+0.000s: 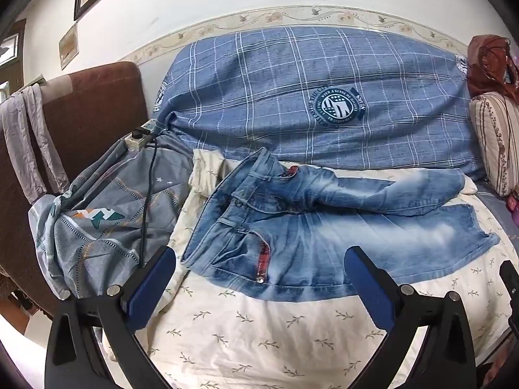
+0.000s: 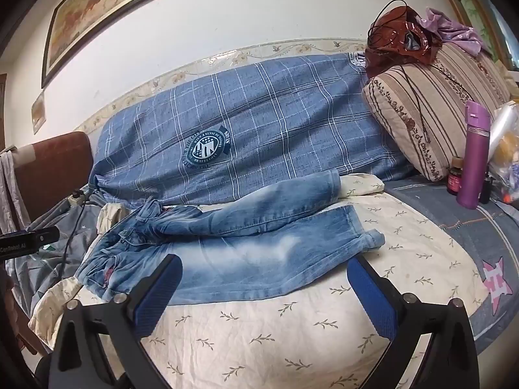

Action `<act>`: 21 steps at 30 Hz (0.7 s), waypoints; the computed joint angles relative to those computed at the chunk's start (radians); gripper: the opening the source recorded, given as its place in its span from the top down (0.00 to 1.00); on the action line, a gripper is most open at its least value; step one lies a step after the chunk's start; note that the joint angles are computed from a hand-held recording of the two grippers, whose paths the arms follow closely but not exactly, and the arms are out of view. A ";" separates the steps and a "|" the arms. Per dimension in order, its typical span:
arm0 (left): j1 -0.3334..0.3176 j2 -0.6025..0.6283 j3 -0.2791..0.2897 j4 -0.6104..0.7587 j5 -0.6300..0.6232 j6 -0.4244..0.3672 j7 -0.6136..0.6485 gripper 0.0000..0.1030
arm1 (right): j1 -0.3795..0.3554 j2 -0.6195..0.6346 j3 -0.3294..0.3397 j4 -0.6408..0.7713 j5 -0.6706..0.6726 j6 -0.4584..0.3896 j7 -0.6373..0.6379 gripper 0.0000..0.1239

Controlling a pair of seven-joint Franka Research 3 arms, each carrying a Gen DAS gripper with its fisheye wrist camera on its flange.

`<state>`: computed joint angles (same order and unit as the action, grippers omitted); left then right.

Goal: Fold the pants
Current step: 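Move both grippers toward the light-blue jeans lying on the bed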

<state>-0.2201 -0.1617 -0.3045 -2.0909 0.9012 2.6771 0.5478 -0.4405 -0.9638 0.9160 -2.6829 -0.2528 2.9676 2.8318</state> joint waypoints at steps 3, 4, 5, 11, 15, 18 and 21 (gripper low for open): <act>0.002 0.001 0.005 -0.002 -0.006 0.005 0.001 0.00 | -0.002 0.008 0.000 0.006 -0.003 -0.002 -0.003 0.17; 0.003 0.001 0.005 -0.001 -0.004 0.004 -0.001 0.00 | -0.004 0.010 0.001 0.008 -0.004 -0.004 -0.003 0.17; 0.005 0.001 0.005 -0.001 -0.001 0.003 -0.004 0.00 | -0.004 0.009 0.005 0.010 -0.004 -0.005 0.000 0.17; 0.005 0.010 0.008 0.003 -0.009 0.002 0.000 0.00 | -0.003 0.014 0.004 0.007 -0.006 -0.002 0.003 0.17; -0.004 0.029 0.019 0.011 -0.069 0.000 0.052 0.00 | -0.008 0.023 0.007 0.013 -0.010 -0.007 0.001 0.17; -0.010 0.047 0.027 0.020 -0.113 -0.006 0.094 0.00 | -0.007 0.028 0.004 0.014 -0.015 -0.011 -0.002 0.17; -0.014 0.068 0.033 0.029 -0.145 -0.012 0.123 0.00 | 0.003 0.051 -0.011 0.018 -0.015 -0.031 -0.010 0.17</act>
<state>-0.2345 -0.0941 -0.2715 -2.0619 0.7559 2.6646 0.6712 -0.4373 -0.9123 0.9045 -2.6653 -0.2682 2.9367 2.8221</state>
